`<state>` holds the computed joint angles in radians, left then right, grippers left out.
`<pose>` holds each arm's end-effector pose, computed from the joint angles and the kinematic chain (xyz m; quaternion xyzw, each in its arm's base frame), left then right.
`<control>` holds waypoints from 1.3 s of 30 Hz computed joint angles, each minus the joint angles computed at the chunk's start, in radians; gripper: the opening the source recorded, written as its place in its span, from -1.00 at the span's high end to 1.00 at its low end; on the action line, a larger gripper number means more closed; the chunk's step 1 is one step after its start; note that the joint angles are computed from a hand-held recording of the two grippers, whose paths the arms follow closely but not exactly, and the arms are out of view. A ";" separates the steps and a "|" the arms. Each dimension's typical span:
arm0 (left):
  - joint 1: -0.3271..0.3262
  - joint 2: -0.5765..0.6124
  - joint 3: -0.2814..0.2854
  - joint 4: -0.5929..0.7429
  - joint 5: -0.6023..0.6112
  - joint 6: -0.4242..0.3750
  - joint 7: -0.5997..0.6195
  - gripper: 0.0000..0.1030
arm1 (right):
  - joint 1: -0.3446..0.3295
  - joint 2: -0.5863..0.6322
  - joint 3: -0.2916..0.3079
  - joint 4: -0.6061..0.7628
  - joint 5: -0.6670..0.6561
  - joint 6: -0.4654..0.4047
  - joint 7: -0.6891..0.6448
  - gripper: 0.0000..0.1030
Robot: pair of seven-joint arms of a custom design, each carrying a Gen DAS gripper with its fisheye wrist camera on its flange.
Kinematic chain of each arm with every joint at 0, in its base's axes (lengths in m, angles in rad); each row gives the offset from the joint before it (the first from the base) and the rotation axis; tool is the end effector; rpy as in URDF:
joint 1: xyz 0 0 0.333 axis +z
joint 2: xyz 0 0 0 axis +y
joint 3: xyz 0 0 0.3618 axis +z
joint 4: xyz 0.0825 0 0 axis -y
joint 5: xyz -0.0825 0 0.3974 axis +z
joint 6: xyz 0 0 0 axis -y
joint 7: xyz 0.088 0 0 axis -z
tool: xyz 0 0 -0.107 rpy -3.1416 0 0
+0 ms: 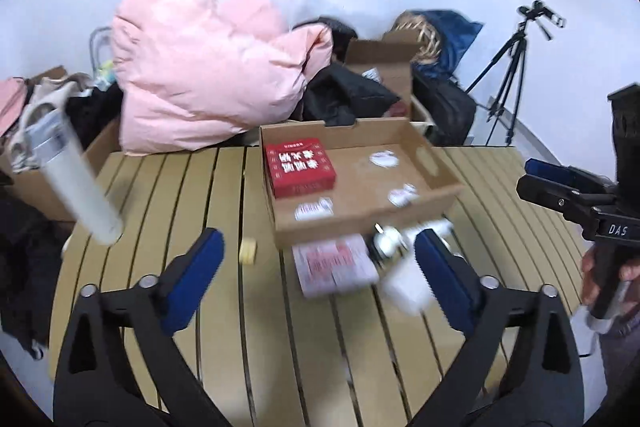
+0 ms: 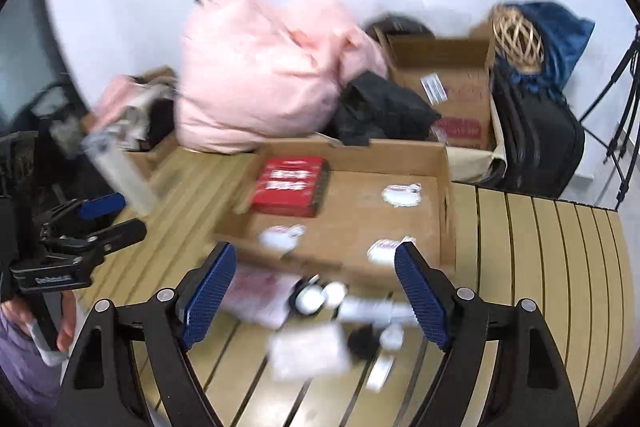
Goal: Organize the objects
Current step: 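Withdraw the right gripper from the tray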
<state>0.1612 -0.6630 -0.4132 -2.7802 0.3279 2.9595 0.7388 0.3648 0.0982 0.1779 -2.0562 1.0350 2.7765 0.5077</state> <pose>0.3526 -0.1265 0.4981 -0.7193 0.5559 -0.2931 0.2961 0.5490 0.2833 0.4815 -0.8309 0.3738 -0.0690 0.4063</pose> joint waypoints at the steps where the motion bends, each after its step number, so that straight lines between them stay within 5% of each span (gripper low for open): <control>1: -0.018 -0.060 -0.026 -0.025 -0.013 -0.032 -0.033 -0.94 | -0.015 -0.048 0.013 -0.048 0.137 -0.002 -0.127 -0.73; 3: -0.062 -0.184 -0.085 -0.070 -0.036 -0.111 -0.116 -1.00 | -0.006 -0.152 -0.005 -0.164 0.354 -0.031 -0.321 -0.89; 9: -0.168 -0.318 -0.220 -0.076 -0.012 -0.356 -0.290 -1.00 | 0.072 -0.365 -0.049 -0.443 0.251 -0.090 -0.215 -1.00; 13: -0.225 -0.351 -0.203 -0.107 0.018 -0.313 -0.366 -1.00 | 0.144 -0.452 -0.040 -0.540 0.304 0.036 -0.227 -1.00; 19: -0.284 -0.330 -0.189 -0.092 0.059 -0.397 -0.427 -1.00 | 0.251 -0.538 -0.071 -0.610 0.388 0.160 -0.275 -1.00; 22: -0.315 -0.325 -0.192 -0.112 0.064 -0.389 -0.491 -1.00 | 0.266 -0.568 -0.066 -0.633 0.465 0.192 -0.348 -1.00; 25: -0.355 -0.284 -0.159 -0.122 0.076 -0.364 -0.481 -1.00 | 0.252 -0.572 -0.056 -0.658 0.353 0.195 -0.247 -1.00; 28: -0.351 -0.252 -0.174 -0.107 0.098 -0.380 -0.497 -1.00 | 0.296 -0.570 -0.087 -0.658 0.438 0.238 -0.308 -1.00; 32: -0.359 -0.228 -0.149 -0.120 0.110 -0.333 -0.515 -1.00 | 0.265 -0.540 -0.067 -0.649 0.416 0.235 -0.273 -0.99; 37: -0.258 -0.097 -0.134 -0.116 0.153 -0.175 -0.530 -1.00 | 0.258 -0.457 -0.091 -0.581 0.419 0.232 -0.331 -0.71; 39: -0.137 -0.008 -0.164 -0.090 0.201 -0.050 -0.541 -1.00 | 0.238 -0.392 -0.096 -0.532 0.398 0.214 -0.328 -0.50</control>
